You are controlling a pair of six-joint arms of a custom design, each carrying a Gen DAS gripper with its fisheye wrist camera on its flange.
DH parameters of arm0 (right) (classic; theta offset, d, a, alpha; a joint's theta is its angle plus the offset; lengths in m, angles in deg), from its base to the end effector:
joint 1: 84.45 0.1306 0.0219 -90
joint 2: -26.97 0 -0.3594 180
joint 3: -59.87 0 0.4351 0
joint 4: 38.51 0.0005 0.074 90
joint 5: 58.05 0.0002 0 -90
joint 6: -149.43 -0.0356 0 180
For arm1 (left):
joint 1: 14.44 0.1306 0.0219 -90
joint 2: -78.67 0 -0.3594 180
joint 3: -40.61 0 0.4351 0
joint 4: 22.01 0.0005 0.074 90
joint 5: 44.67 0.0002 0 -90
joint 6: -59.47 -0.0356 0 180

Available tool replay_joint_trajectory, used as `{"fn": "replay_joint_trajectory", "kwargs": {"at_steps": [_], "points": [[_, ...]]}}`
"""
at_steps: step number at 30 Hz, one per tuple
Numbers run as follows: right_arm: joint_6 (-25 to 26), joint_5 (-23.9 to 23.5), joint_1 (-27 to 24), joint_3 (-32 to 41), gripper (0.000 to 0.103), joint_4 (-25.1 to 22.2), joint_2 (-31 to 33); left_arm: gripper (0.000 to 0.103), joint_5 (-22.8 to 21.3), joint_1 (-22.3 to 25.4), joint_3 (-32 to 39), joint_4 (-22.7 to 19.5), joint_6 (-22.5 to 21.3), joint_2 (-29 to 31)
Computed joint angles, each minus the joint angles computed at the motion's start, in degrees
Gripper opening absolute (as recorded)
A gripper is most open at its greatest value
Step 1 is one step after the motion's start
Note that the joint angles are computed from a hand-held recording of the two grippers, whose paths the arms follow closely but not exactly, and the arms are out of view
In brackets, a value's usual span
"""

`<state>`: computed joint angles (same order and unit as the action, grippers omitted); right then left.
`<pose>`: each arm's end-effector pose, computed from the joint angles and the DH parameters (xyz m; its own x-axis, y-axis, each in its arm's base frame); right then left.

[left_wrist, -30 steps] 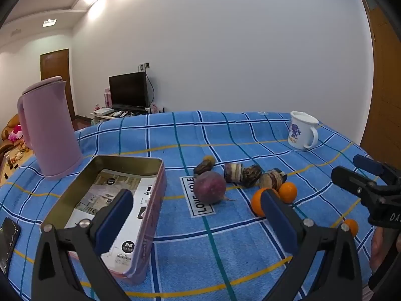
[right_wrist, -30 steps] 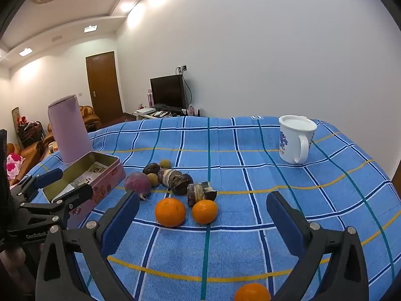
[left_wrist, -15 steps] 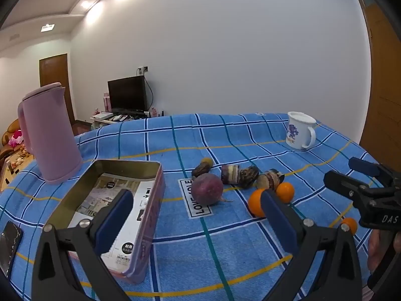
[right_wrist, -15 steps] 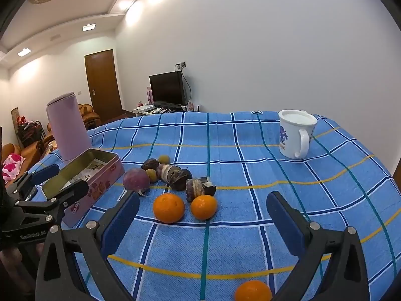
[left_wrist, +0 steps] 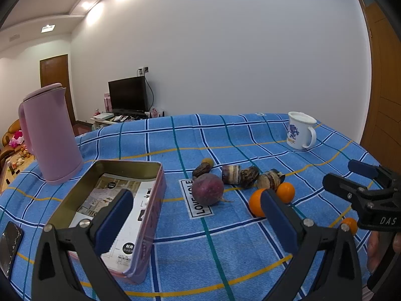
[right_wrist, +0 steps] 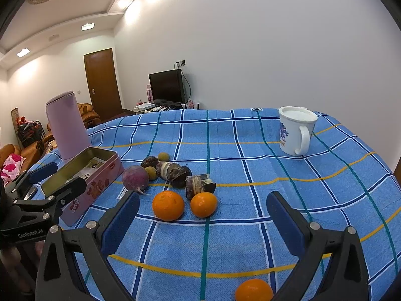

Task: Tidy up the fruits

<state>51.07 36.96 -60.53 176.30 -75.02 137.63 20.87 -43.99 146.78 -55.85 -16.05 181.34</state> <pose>0.6190 0.2706 0.4545 -0.5110 -0.0682 -0.8569 -0.2638 0.9612 0.0808 0.5522 -0.2967 0.4539 -0.4600 -0.0009 -0.8879 0.0238 0.9996 -0.0133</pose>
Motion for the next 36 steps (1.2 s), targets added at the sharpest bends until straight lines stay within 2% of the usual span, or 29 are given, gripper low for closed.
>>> {"fn": "replay_joint_trajectory", "kwargs": {"at_steps": [36], "points": [[0.2,-0.2,-0.7,0.1,0.102,-1.2,0.2,0.103,0.4,-0.3,1.3,-1.2,-0.5,1.8]]}}
